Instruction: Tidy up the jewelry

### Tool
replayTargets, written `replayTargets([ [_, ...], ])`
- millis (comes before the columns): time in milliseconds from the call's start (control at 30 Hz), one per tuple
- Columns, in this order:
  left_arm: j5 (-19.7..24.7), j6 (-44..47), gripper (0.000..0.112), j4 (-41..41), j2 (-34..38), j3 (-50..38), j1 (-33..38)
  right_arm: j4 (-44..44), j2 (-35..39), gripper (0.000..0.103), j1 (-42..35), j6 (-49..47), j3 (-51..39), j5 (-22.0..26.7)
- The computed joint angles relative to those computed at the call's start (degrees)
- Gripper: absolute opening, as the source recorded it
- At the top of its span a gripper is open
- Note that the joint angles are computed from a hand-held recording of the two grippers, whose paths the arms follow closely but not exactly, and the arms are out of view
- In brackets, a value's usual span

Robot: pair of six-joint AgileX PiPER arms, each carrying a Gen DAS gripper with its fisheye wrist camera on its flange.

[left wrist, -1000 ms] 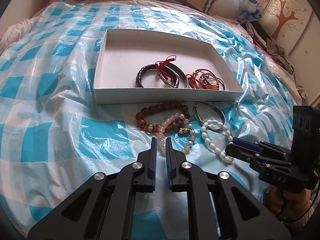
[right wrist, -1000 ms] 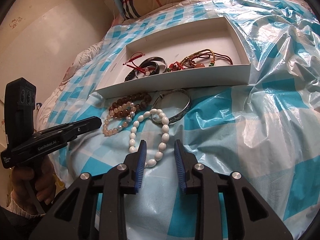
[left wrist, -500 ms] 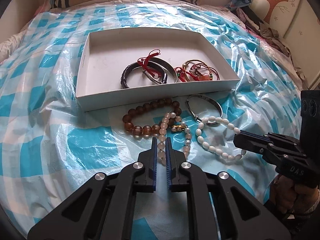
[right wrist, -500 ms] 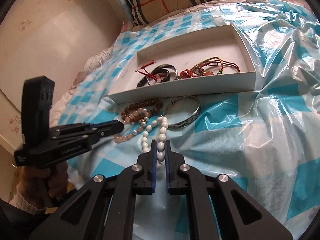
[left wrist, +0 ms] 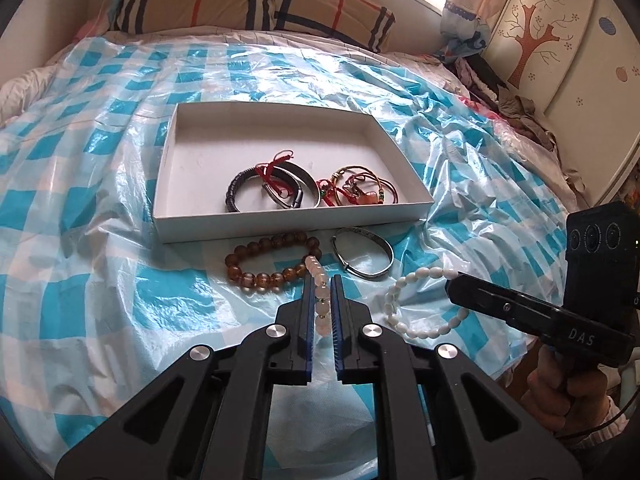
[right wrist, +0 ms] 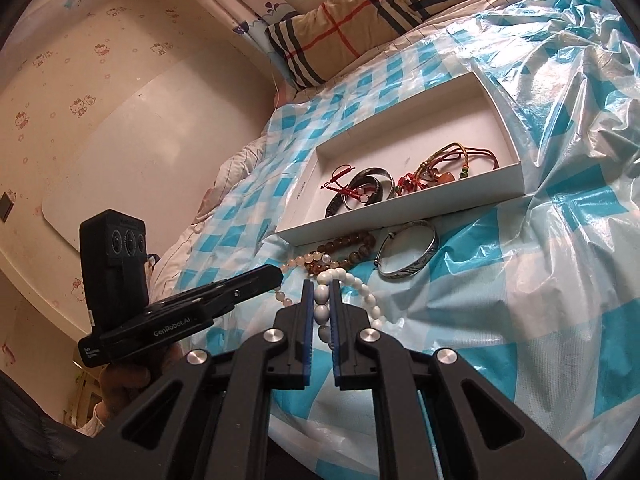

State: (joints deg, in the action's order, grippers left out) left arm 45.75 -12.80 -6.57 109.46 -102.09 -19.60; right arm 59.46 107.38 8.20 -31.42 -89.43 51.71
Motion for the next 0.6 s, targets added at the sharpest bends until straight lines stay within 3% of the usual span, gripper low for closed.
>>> replayTargets([
  [100,0.5,-3.3,0.007,6.3,-0.4,-1.2,-1.1,-0.5,-0.7,0.008,0.4,-0.4,0.2,-1.7],
  [267,5.0,-6.7,0.007,14.2,2.3,-6.5,-2.4,-3.4,-1.1,0.008,1.6,0.2,-0.9,-5.0],
  [600,8.6,-9.3,0.007,19.5,5.5,-11.0,-3.4,-3.9,0.3,0.008,1.9,0.7,-2.4,-5.9],
])
